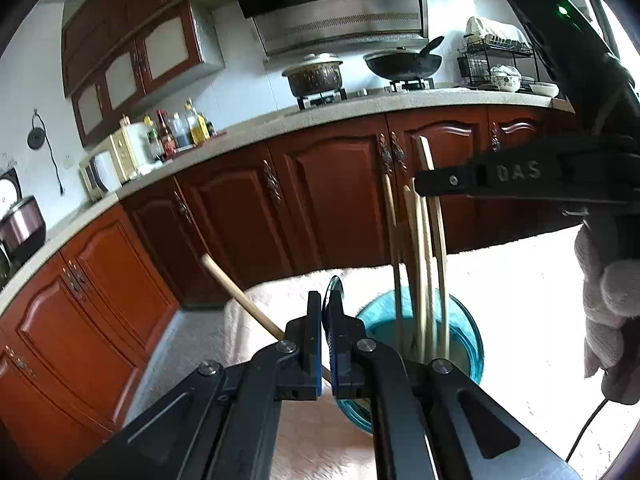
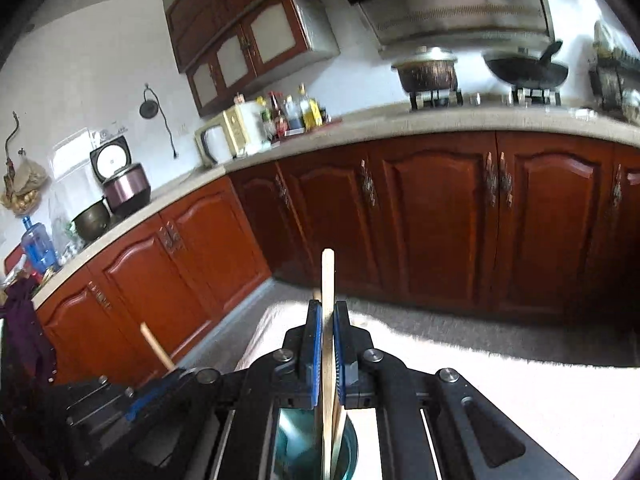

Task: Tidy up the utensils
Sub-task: 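Lower the spoon and chopstick into the cup and open both tools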

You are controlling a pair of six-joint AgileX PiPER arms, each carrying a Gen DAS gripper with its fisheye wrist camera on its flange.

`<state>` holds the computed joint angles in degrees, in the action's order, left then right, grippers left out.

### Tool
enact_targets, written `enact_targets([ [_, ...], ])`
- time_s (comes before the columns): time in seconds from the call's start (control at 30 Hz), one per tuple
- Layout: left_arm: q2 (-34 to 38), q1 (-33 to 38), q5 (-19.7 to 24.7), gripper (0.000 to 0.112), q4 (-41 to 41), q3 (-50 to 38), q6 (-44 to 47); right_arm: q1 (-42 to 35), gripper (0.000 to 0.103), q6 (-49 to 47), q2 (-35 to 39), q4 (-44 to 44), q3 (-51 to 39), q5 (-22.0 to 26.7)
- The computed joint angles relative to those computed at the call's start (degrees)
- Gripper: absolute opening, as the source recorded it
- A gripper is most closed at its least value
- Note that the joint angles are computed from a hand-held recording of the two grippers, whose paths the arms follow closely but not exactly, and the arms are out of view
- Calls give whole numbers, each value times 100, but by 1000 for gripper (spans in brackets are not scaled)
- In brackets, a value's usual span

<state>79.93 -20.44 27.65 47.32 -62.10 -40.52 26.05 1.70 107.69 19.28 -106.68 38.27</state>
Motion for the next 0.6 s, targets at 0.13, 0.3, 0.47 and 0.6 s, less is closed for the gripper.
enact_targets([
  [0.13, -22, -41, 15, 3, -325, 131, 140, -112, 7, -375, -110, 450, 508, 2],
  [0.3, 18, 93, -49, 4, -997, 183, 558, -244, 10, -558, -213, 714, 812, 19],
  [0.47, 72, 351, -44, 5, -2143, 68, 1483, -415, 15, -512, -264, 884, 894, 167],
  [0.6, 43, 564, 51, 6, -3040, -12, 2139, -463, 22, -528, -439, 872, 1095, 186],
])
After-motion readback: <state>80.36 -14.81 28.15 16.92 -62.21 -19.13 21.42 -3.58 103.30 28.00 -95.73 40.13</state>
